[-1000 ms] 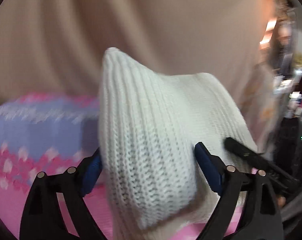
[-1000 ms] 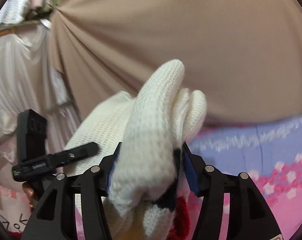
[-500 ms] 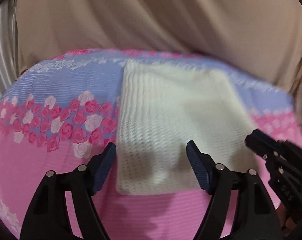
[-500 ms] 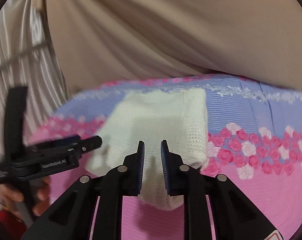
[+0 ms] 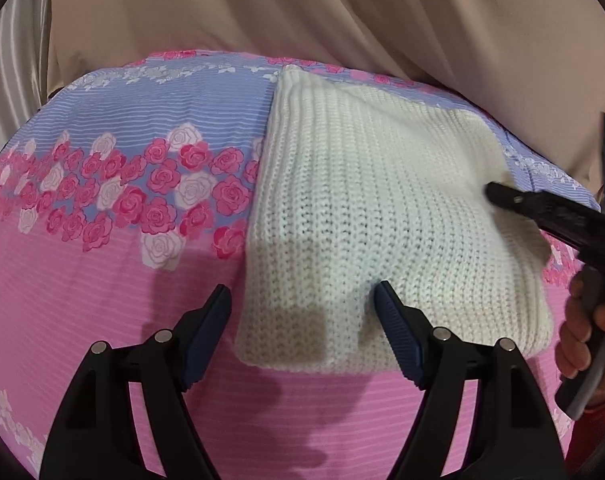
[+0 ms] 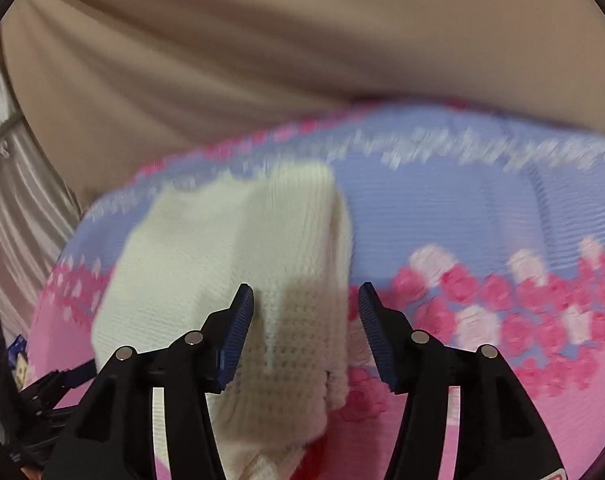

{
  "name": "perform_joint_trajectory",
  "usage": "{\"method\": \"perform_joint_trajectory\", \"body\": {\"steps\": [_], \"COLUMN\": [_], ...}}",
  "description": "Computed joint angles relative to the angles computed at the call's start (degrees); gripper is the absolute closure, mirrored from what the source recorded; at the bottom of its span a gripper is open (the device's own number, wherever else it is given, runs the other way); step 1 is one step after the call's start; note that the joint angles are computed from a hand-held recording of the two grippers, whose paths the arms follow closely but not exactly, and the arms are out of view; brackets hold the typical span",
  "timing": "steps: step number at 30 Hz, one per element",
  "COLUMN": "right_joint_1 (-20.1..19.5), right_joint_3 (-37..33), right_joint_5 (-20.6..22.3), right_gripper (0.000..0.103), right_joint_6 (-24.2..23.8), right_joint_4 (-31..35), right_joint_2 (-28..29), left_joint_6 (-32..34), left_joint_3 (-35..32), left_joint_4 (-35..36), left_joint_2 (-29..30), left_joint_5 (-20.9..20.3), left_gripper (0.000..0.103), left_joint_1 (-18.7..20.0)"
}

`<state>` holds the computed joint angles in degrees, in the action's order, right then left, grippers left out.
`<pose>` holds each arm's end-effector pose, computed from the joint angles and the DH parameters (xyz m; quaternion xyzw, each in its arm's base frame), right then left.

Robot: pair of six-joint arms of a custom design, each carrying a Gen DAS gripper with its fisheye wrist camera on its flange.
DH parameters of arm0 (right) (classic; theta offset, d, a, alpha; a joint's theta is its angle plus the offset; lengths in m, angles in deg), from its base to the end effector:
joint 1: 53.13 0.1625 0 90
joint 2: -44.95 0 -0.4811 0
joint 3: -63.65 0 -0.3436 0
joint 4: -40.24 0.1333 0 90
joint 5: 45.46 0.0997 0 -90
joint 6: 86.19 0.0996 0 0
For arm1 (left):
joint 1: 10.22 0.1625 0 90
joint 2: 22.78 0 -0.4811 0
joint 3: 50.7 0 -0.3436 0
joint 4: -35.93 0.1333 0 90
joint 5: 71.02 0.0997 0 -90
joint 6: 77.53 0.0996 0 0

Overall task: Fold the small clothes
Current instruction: 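Press the folded sweater flat with both grippers and release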

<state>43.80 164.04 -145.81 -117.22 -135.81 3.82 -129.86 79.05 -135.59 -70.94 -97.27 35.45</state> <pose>0.1955 -0.6523 0.1411 0.2953 -0.9230 0.2073 0.1340 -0.1698 -0.4924 0.1368 -0.0589 0.8472 -0.3941 0.3515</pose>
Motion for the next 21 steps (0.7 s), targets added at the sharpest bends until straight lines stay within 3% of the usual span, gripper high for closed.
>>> {"method": "perform_joint_trajectory", "body": {"steps": [1, 3, 6, 7, 8, 10, 11, 12, 15, 17, 19, 21], "right_joint_1": [-0.2, 0.8, 1.4, 1.6, 1.7, 1.7, 1.0, 0.7, 0.3, 0.4, 0.5, 0.7], "right_joint_3": [-1.6, -1.7, 0.3, -0.4, -1.6, -6.3, -7.2, -5.9, 1.3, 7.7, 12.1, 13.5], "right_joint_5": [0.6, 2.6, 10.1, 10.4, 8.2, -1.0, -3.4, -3.4, 2.6, 5.9, 4.9, -0.6], "right_gripper": [0.085, 0.087, 0.088, 0.087, 0.087, 0.086, 0.084, 0.083, 0.083, 0.083, 0.083, 0.089], "right_joint_6": [-0.4, -1.3, -3.5, -3.6, -3.3, -3.6, -4.0, -3.9, -1.2, -3.5, -7.4, -10.8], "right_joint_4": [2.7, 1.3, -2.9, -4.1, -3.9, 0.5, 1.0, -0.8, -6.5, -10.6, -12.2, -14.9], "right_joint_2": [1.1, 1.0, -1.0, -0.4, 0.8, 4.9, 6.3, 5.4, 0.8, -2.6, -3.6, -1.4], "left_joint_6": [-0.6, -0.1, -2.2, -3.0, -3.4, -3.2, -3.7, -4.1, -4.7, -5.3, -7.4, -8.9], "left_joint_3": [0.0, 0.0, -1.1, -1.6, -1.9, -2.0, -1.9, -1.8, -1.4, -1.3, -1.6, -2.0], "left_joint_4": [0.8, 1.7, 7.5, 9.2, 9.8, 8.2, 8.4, 8.6, 9.5, 9.6, 12.2, 14.5], "left_joint_2": [-0.1, -0.3, -0.4, -0.4, -0.3, 0.0, 0.0, 0.1, 0.0, 0.1, 0.3, 0.3], "left_joint_5": [0.3, 1.3, 3.9, 4.0, 3.8, 2.1, 1.8, 2.1, 2.4, 2.4, 2.6, 2.6], "left_gripper": [0.031, 0.031, 0.031, 0.031, 0.031, 0.03, 0.03, 0.03, 0.03, 0.03, 0.03, 0.03], "left_joint_1": [-0.6, -1.1, -1.3, -1.0, -0.5, 0.4, 0.6, 0.6, 0.4, 0.2, -0.3, -0.7]}}
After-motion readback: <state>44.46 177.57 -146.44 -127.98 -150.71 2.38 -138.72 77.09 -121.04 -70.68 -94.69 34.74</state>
